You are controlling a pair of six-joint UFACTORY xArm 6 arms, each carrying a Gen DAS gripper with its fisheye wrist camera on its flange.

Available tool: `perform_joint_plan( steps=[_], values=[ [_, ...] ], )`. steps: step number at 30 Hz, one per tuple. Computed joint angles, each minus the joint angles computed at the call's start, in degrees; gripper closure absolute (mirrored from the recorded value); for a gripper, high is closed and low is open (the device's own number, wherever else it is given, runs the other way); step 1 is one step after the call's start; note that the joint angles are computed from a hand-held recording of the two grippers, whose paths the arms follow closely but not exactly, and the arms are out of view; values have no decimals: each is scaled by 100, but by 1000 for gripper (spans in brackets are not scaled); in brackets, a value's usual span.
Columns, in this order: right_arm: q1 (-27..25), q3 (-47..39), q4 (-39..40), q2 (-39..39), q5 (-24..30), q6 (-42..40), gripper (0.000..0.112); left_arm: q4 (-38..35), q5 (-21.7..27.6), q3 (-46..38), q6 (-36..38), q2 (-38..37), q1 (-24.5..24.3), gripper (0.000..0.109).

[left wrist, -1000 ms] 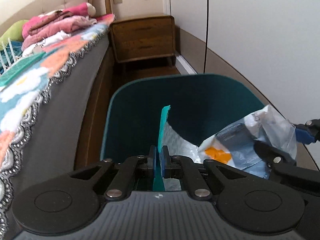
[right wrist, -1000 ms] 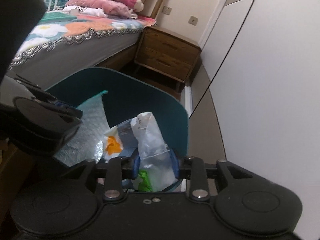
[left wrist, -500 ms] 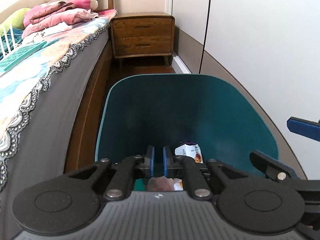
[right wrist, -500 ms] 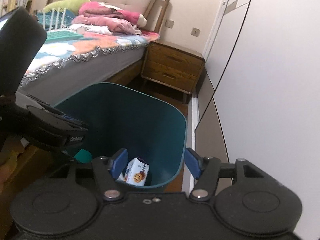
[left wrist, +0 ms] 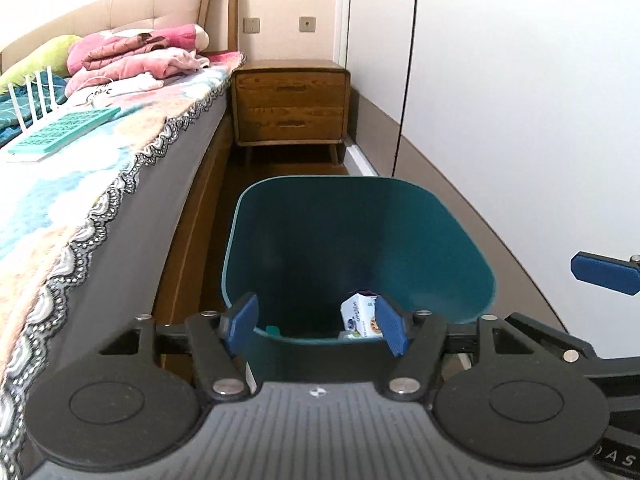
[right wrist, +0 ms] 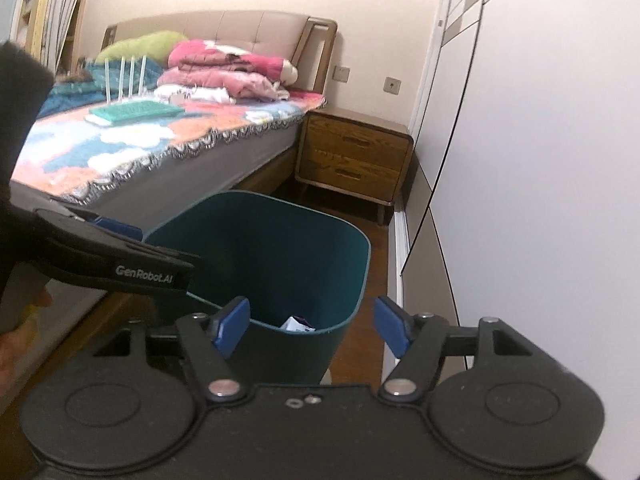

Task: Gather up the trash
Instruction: 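Lower both tools back toward the remaining trash pile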

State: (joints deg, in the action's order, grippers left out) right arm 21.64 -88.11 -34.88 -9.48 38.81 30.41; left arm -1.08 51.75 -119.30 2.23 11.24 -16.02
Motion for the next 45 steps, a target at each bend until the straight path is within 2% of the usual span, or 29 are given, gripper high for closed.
perform_joint_plan(
  steps=[1, 5, 8, 12, 18, 20, 21, 30, 33, 37, 42, 45],
  values=[
    [4, 108, -10, -102, -54, 68, 41, -25, -67, 182, 17, -152, -9, 36],
    [39, 559, -86, -506, -263, 291, 37, -72, -370, 1020, 109, -807, -53, 35],
    [68, 911, -203, -816, -395, 576, 34, -69, -497, 1502, 125, -1208, -82, 28],
    [79, 1402, -150, -1230, -583, 759, 31, -44, -637, 2139, 66, -1740, -85, 27],
    [197, 2079, -395, -1885, -631, 1260, 30, -741, -613, 2771, 344, -2335, 70, 23],
    [219, 2302, -397, -2106, -663, 1432, 29, -797, -564, 2980, 237, -2525, 99, 14],
    [243, 2412, -408, -2211, -665, 1499, 28, -995, -500, 3048, 293, -2591, 156, 6],
    [484, 3438, -466, -3051, -454, 1824, 25, -1931, -493, 4119, 585, -3260, 452, 6],
    [519, 3804, -423, -3259, -360, 1868, 25, -1905, -614, 4543, 500, -3434, 471, 6],
    [635, 4326, -402, -3529, -210, 1993, 25, -2252, -684, 5066, 558, -3600, 557, 6],
    [776, 4970, -249, -3806, -69, 2076, 25, -2294, -1022, 5744, 589, -3795, 526, 6],
    [857, 5380, -69, -3917, -42, 2135, 25, -2011, -1122, 6058, 466, -3799, 464, 6]
  ],
)
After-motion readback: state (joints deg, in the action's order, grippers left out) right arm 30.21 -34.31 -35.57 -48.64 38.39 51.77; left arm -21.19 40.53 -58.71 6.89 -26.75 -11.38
